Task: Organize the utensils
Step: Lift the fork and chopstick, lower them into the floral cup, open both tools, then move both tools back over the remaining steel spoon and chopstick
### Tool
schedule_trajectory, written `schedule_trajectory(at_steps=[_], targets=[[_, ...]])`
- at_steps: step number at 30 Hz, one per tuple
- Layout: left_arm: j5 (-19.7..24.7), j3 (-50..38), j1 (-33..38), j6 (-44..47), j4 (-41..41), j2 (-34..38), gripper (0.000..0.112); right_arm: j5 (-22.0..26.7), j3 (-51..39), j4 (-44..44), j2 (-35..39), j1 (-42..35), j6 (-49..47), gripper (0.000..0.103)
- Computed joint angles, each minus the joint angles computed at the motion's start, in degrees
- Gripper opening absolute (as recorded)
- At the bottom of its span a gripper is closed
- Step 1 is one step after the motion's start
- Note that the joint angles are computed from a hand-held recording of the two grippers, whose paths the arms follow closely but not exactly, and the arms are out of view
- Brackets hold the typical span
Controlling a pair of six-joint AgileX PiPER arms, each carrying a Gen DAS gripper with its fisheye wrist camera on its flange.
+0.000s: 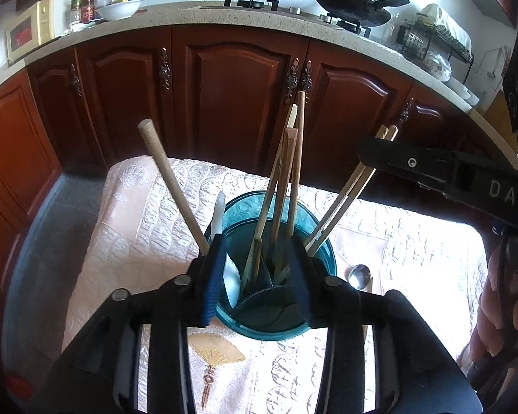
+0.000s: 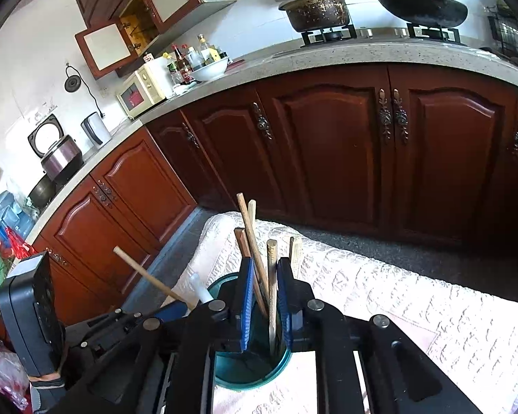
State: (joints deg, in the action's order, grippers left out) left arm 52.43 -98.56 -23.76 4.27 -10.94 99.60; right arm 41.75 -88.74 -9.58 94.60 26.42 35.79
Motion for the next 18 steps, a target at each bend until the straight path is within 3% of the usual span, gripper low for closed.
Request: schedule_trajectory(at_steps=[5, 9, 13, 18], targets=[[-0.8, 2.4, -0.4, -0.9, 1.1, -2.4, 0.040, -0.6, 2.1, 1.5, -2.5, 0.4, -0.4, 0.026], [-1.2, 3.6, -1.0, -2.1, 2.4, -3.7, 0.041, -0.8, 3.6, 2.5, -4.6, 1.0, -1.6, 0.027], [-2.2, 5.6, -1.8, -3.0, 3.6, -5.6, 0.041, -0.4, 5.2, 0.0, -6.7, 2.6, 0.8, 0.028], [-3.2, 8.0, -3.1, -4.5, 5.3, -7.7, 0.041, 0.6, 8.2, -7.1, -9.5, 5.6, 7.7, 0.038]])
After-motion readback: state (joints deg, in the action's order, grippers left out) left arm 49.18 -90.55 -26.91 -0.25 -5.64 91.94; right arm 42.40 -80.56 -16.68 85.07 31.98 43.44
